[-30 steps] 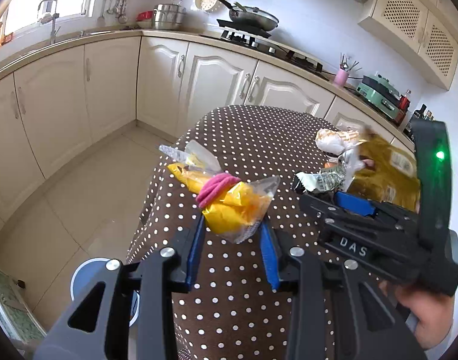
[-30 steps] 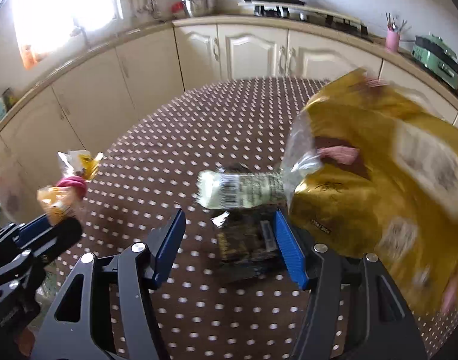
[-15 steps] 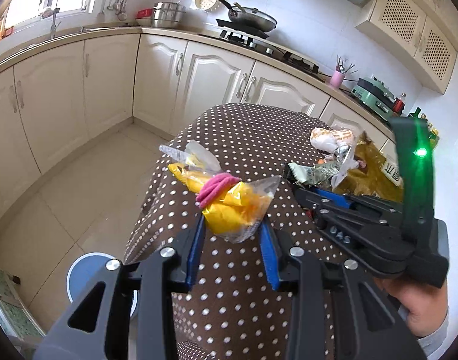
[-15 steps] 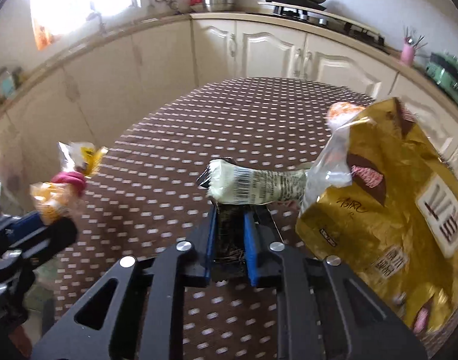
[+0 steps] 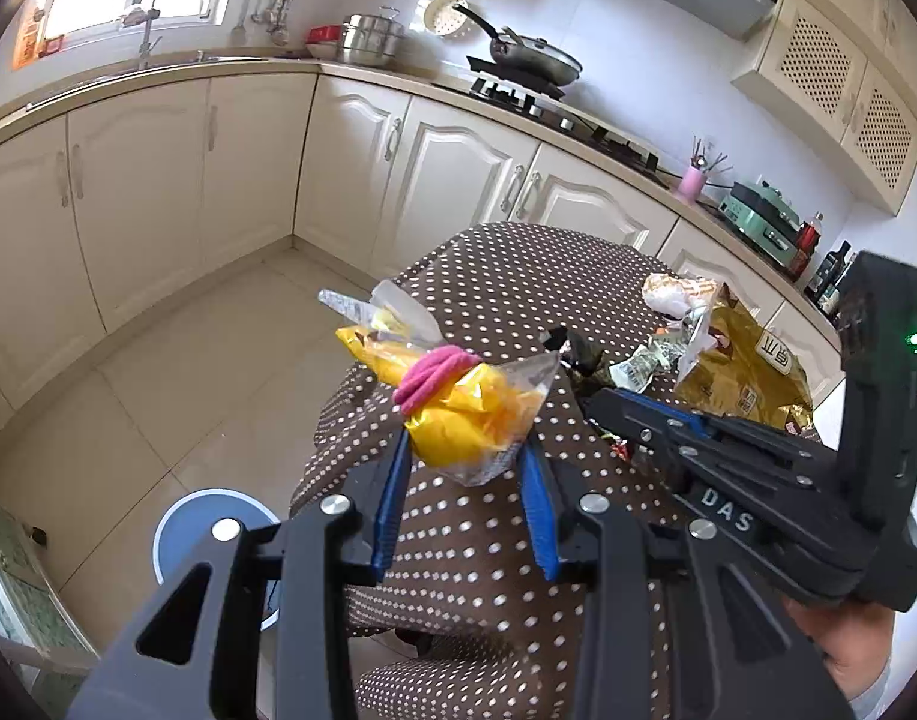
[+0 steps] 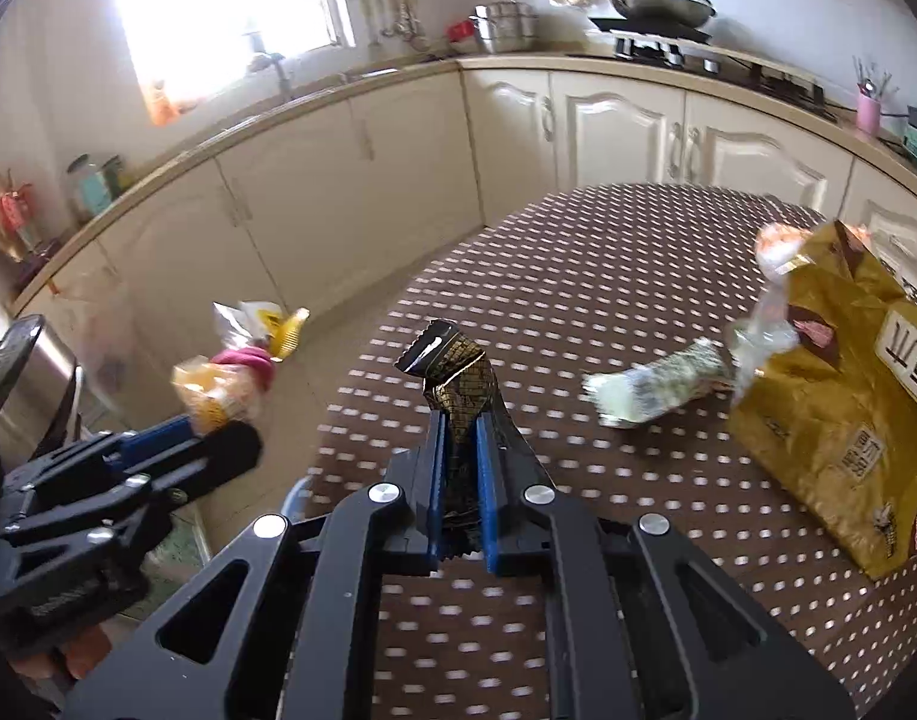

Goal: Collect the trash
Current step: 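Carry both wrappers over the blue bucket and open the left tool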

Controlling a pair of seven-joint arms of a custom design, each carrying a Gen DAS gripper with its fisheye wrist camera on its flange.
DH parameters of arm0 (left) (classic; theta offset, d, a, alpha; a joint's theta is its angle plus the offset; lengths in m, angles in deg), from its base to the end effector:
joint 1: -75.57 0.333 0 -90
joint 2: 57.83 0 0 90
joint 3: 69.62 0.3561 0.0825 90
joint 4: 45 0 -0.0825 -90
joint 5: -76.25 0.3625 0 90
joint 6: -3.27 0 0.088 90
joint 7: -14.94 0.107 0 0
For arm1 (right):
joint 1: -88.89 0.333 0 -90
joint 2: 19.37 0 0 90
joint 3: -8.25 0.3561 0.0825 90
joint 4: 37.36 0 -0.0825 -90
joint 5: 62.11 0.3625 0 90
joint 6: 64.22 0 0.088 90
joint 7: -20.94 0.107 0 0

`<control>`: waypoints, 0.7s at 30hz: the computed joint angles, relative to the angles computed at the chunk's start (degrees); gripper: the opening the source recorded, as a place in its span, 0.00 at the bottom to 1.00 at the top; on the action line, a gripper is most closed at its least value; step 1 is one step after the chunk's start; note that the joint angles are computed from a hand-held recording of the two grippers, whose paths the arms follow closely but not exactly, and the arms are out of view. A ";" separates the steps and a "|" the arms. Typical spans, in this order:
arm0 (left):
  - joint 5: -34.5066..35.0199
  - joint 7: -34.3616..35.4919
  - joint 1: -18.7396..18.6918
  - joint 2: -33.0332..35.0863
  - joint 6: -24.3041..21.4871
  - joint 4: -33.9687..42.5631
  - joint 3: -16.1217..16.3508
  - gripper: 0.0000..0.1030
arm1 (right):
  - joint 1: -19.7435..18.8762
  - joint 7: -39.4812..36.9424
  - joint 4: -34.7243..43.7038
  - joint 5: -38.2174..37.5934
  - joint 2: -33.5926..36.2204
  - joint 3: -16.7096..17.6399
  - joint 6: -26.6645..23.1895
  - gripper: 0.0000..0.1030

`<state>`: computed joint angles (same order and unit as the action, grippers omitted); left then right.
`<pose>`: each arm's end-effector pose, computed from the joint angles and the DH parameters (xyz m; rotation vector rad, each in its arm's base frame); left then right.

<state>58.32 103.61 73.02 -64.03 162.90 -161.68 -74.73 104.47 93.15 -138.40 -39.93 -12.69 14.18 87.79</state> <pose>0.5465 -0.0621 0.6408 -1.9157 1.6817 -1.0733 0.5920 0.2179 0.6285 -1.9629 1.2863 -0.3611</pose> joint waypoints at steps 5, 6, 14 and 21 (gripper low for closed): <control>-2.83 1.56 0.72 -3.65 1.04 -4.08 1.86 0.33 | 0.77 -6.28 1.45 9.03 -0.07 2.53 -1.28 0.08; -1.67 0.61 1.61 -4.62 1.16 -5.27 2.07 0.33 | 1.42 -6.98 1.73 9.65 0.09 2.93 -1.14 0.08; 0.51 -0.36 5.03 -6.77 -0.15 -10.08 5.64 0.33 | 6.41 -6.22 6.72 6.90 5.79 5.04 -3.25 0.08; -1.07 1.60 8.13 -3.77 -3.36 -11.89 7.59 0.33 | 10.36 -0.67 10.37 -2.01 12.45 4.91 -4.76 0.08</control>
